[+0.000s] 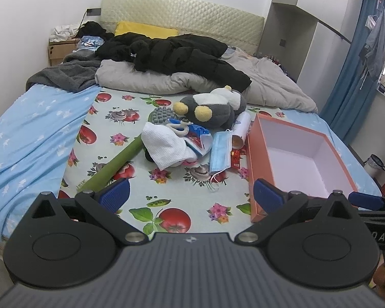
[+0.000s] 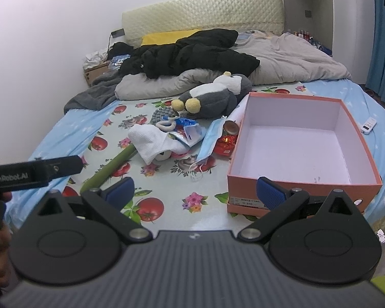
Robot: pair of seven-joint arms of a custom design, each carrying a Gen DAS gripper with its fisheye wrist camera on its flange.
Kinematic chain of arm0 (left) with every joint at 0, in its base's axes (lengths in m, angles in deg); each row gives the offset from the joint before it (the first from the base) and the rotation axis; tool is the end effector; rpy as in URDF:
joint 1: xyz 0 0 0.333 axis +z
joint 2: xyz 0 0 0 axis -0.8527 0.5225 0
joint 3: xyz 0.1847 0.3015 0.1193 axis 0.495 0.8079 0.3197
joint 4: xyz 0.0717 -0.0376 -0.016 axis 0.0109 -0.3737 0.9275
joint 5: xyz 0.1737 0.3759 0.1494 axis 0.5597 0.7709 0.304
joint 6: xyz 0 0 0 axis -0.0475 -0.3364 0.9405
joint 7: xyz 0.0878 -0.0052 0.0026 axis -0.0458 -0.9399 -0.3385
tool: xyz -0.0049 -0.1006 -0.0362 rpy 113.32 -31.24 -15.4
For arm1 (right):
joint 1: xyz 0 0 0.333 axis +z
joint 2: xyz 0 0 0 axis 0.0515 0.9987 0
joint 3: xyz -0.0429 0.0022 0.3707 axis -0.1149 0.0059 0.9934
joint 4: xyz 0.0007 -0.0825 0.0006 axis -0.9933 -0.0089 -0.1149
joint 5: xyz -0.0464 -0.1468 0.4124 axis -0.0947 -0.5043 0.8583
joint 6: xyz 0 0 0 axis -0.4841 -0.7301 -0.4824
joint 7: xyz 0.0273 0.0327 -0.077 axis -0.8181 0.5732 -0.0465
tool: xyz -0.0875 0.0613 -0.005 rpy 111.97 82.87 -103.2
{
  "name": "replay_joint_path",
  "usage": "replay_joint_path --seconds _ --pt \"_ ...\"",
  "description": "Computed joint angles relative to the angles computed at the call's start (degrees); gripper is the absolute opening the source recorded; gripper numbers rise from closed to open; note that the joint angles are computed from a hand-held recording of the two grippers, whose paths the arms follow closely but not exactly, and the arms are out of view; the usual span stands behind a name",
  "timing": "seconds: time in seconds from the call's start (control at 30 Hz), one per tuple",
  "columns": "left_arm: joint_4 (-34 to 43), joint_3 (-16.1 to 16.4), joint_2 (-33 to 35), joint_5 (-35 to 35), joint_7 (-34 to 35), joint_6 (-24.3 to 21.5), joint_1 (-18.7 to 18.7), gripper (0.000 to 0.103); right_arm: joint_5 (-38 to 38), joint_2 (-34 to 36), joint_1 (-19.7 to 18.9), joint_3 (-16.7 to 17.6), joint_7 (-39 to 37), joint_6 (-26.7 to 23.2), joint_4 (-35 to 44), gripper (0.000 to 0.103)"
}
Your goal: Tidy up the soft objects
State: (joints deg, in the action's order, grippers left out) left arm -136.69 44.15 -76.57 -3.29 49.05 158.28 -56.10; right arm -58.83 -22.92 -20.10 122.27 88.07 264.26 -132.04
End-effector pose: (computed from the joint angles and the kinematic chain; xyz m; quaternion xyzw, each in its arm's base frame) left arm 0.4710 -0.2809 0.4588 -0.5393 0.7139 -0.4044 0.1898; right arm 0.3979 0.0974 0.4359 -0.5468 0.7099 -0.2941 0.3325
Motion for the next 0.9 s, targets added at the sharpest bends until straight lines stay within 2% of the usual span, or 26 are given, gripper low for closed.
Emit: replay_joint_path --seconds 0.03,0.07,0.13,0.17,0.23,0.27,0.37,0.43,0.63,0.7,0.73,0.77,0.9 --pt "0.0 -0.2 0.0 0.0 -0.1 0.0 0.0 0.103 0.0 0.0 0.1 -0.2 -0.1 -0.2 -0.1 0.103" --pt "0.0 1.1 0.2 0.3 -0.2 0.1 -1.1 0.103 0.0 0.0 0.1 -0.3 -0.1 -0.2 -0.2 0.103" --pt "0.1 -0.1 0.3 -0.2 0.2 0.1 -0.1 0.103 0.0 -0.1 0.3 -0.6 0.0 -0.1 -0.4 0.103" --pt "0.2 0.8 0.3 -0.3 0.3 0.0 -1.0 0.103 0.0 -0.2 0.3 -0.6 0.0 -0.1 -0.4 0.103" --pt "0.1 5.9 0.6 1.2 -0.8 0.0 -5.6 0.103 0.2 -0.3 -0.1 -0.1 0.2 -0.2 -0.3 0.103" --pt "0.1 6.9 0.7 1.4 -1.0 0.0 -6.7 0.103 0.2 -0.1 -0.1 -0.1 0.3 -0.2 -0.2 0.103" --pt "0.2 6.9 0.9 1.1 -0.7 0.1 -6.7 0.103 0.2 0.1 0.2 -0.3 0.5 -0.5 -0.2 0.103" --pt "0.2 8.7 0.9 1.4 -0.9 0.0 -8.4 0.103 0.1 0.4 0.4 -0.6 0.8 -0.6 -0.1 0.103" --pt "0.4 9.8 1.4 1.4 -0.8 0.0 -9.7 0.103 0.0 0.7 0.7 -1.0 1.3 -0.1 -0.2 0.103" --pt "0.5 13.0 1.7 2.7 -1.7 0.0 -12.6 0.103 0.3 0.8 0.6 -0.9 1.3 0.0 -0.1 0.103" --pt "0.6 13.5 1.8 2.9 -1.7 -0.1 -13.0 0.103 0.3 0.8 0.7 -1.0 1.2 0.0 -0.2 0.103" --pt "0.4 15.6 1.7 4.4 -2.8 -0.1 -14.9 0.103 0.3 0.8 0.8 -1.1 1.1 0.0 -0.2 0.103" --pt "0.4 15.3 1.8 4.0 -2.6 0.0 -14.6 0.103 0.6 0.9 0.8 -1.1 1.0 -0.1 -0.2 0.103"
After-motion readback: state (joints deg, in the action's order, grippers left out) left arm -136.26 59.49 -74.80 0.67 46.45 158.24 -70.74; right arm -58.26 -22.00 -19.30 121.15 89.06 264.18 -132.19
